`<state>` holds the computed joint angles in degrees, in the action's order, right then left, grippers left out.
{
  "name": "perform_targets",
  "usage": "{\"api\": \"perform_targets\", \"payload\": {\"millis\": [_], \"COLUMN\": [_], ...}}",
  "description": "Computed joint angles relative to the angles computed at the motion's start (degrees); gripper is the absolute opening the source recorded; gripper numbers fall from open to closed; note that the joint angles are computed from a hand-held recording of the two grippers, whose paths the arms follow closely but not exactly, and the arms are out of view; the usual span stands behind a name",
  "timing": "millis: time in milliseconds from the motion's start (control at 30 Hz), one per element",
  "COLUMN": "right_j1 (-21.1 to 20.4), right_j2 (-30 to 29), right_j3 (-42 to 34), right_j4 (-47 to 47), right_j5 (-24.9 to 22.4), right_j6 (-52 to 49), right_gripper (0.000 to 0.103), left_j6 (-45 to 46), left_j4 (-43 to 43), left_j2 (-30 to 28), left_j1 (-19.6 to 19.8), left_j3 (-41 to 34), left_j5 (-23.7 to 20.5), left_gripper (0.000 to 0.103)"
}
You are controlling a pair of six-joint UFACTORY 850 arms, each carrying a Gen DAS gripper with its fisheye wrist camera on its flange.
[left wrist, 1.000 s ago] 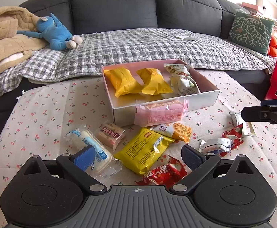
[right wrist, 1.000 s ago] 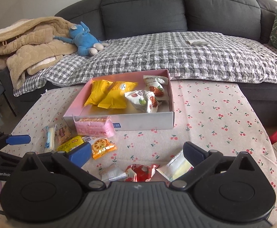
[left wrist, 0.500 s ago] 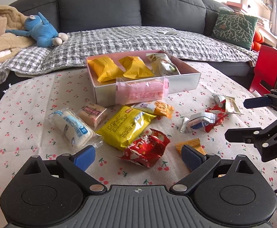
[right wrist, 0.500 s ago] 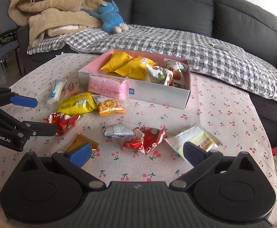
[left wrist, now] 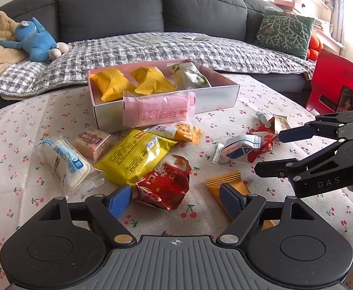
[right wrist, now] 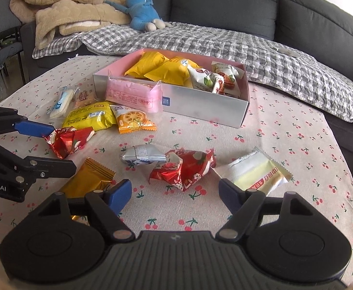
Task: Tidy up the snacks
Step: 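Grasp a red candy wrapper with the left tool while the right grasps a silver candy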
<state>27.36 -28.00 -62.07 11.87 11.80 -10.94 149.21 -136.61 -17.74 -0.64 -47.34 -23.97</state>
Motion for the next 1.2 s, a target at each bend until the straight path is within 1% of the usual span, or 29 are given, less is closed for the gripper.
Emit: {"api": "perform_targets", "payload": {"millis": [67,200,267,400,467,533,600,667,700,767,867,1200], "right_j1": [0.0,-0.3,-0.4,-0.4,-0.4,-0.3,-0.3,-0.2,-0.1,-0.1,-0.2,-0.4], "right_j2": [-0.5,-1.2,-1.4,-1.6,-1.7,-1.8,-1.7,-1.7,-1.7,-1.7,-1.7,-1.3], "right_j3": [-0.6,-1.2,-1.4,-1.5,-1.7,-1.9,-1.8,-2.0,-2.0,-2.0,-2.1,-2.0], "right_j4": [-0.5,-4.5,-6.3,-6.7,-6.6,-6.1,-6.8,-7.4,-7.8,-7.3,-9.3,-11.9], "right_j5": [-0.6,0.1,0.5,1.5,1.6,1.6,1.8,1.7,1.8,1.9,1.7,2.5], "right_j6": [0.4,4.4,6.3,5.7,4.9,3.9,4.1,4.1,4.1,3.0,4.9,8.1], "right_gripper": [0.07,0.068,0.065,0.063,0.058,0.053,0.05,0.041,0.039,0.038,0.037,0.033], "left_j6": [-0.5,-2.4,-2.5,-1.8,-1.2,-1.0,-0.6,-0.5,-0.5,-0.5,-1.6,-3.5], "left_j4": [0.0,0.5,0.3,-1.3,-2.1,-2.5,-3.1,-3.4,-3.5,-3.8,-3.0,-2.2], "left_j2": [-0.8,-2.0,-2.4,-2.7,-2.6,-2.6,-2.5,-2.4,-2.4,-2.3,-2.2,-1.7], "left_j1": [0.1,0.4,0.5,0.5,0.4,0.4,0.3,0.3,0.3,0.4,0.5,0.8], "left_j3": [-0.7,-1.6,-1.9,-2.0,-1.9,-1.8,-1.7,-1.7,-1.7,-1.8,-2.0,-1.9], "left_j5": [0.3,-0.1,-0.2,-0.5,-0.5,-0.5,-0.5,-0.4,-0.4,-0.2,0.3,0.5], "left_gripper": [0.077,0.076,0.072,0.067,0.058,0.054,0.049,0.043,0.041,0.037,0.031,0.029]}}
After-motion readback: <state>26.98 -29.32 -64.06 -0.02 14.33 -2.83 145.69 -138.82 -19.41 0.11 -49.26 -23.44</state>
